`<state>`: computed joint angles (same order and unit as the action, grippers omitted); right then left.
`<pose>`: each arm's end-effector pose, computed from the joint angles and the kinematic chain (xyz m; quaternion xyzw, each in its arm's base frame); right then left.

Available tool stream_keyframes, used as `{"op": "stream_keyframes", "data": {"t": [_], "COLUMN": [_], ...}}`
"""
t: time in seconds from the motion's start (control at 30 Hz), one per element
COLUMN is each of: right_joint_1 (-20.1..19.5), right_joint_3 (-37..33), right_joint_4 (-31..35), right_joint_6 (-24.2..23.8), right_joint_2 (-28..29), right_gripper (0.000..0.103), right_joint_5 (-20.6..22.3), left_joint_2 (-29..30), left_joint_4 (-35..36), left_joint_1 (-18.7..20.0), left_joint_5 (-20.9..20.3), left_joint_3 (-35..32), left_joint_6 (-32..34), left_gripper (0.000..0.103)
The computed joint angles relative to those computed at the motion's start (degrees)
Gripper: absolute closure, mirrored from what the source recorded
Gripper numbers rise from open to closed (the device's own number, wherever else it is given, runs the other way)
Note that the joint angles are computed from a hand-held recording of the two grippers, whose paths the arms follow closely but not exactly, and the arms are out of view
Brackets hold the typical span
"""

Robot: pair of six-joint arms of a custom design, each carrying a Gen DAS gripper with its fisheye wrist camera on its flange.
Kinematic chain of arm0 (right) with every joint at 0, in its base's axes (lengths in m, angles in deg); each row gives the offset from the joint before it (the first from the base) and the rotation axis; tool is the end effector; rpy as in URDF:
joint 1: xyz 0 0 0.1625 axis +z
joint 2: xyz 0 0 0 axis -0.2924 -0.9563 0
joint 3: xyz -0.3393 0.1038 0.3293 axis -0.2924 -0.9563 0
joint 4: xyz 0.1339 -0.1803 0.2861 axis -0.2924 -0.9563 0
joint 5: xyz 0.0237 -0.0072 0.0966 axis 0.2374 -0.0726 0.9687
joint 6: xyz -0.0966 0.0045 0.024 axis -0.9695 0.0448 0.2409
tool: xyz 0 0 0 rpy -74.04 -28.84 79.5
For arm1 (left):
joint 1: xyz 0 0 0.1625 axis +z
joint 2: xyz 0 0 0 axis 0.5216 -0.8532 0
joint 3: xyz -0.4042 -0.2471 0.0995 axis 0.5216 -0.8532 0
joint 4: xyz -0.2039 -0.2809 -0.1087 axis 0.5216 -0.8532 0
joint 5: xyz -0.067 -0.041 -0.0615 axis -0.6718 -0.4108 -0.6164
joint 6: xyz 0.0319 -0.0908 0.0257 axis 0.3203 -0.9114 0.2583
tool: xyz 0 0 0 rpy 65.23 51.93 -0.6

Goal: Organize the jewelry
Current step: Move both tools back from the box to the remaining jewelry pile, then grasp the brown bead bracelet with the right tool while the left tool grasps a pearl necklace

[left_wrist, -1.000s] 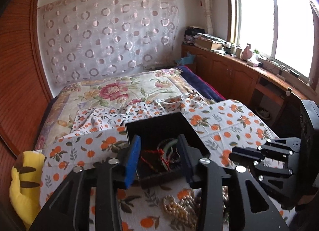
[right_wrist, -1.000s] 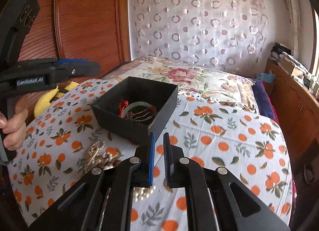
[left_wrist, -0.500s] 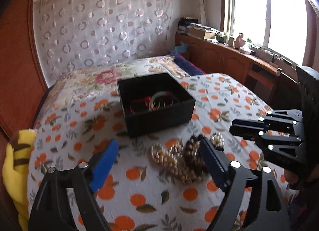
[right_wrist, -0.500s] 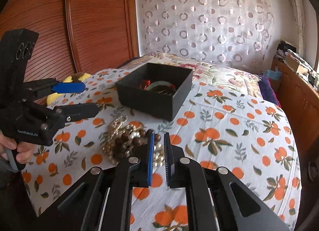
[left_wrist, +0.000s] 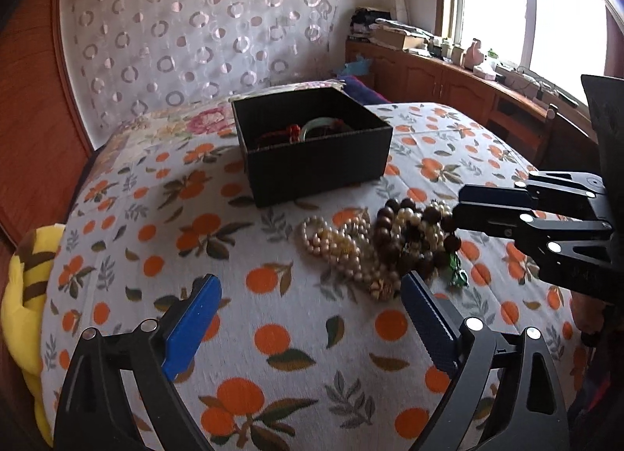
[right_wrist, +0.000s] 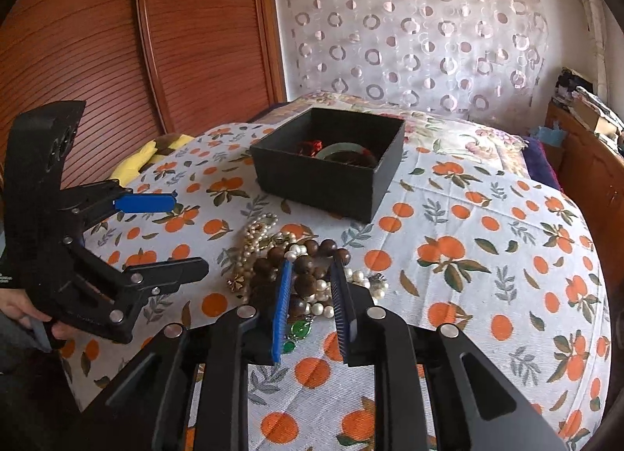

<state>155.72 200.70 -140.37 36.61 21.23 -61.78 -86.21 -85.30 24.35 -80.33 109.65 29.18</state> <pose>0.4232 -0.2927 -0.0156 0.2188 -0.8726 0.3532 0.2568 -0.0240 -0.3578 0.3750 0.4232 0.8495 -0.2188 0.2266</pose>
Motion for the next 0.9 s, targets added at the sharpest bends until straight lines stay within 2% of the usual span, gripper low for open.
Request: {"op": "stream_keyframes", "data": {"t": [0.17, 0.23, 0.37, 0.6, 0.67, 0.73, 0.9], "right_joint_1": [-0.8, -1.1, -1.7, -1.8, -1.7, -1.5, -0.6], "right_joint_3": [-0.6, -0.7, -1.0, -1.7, -1.8, -1.9, -1.3], "right_joint_4": [3.1, 4.0, 5.6, 7.5, 7.8, 7.6, 3.1], "right_joint_6": [1.3, 1.8, 2.0, 1.8, 1.6, 0.9, -1.9], "right_joint_2": [-0.1, -0.2, -0.4, -0.4, -0.4, -0.3, -0.1], "right_gripper": [0.080, 0.080, 0.080, 0.078, 0.081, 0.088, 0.088], "right_joint_5": [0.3, 0.7, 2.1, 1.8, 1.5, 1.4, 1.8], "left_joint_2": [-1.7, -2.3, -3.3, -3.5, -3.2, -3.5, -4.3], "left_joint_4": [3.0, 3.8, 4.1, 2.0, 1.8, 1.6, -0.6], "left_joint_1": [-0.1, -0.4, -0.5, -0.4, -0.1, 0.1, 0.1], "left_joint_5": [-0.1, 0.0, -0.5, -0.4, -0.4, -1.0, -1.7], "left_joint_3": [-0.2, 0.0, 0.4, 1.3, 1.3, 1.2, 1.7], "left_joint_6": [-0.9, -1.1, -1.0, -1.1, -1.4, -1.4, -0.8], "left_gripper": [0.013, 0.010, 0.009, 0.009, 0.009, 0.009, 0.009]}}
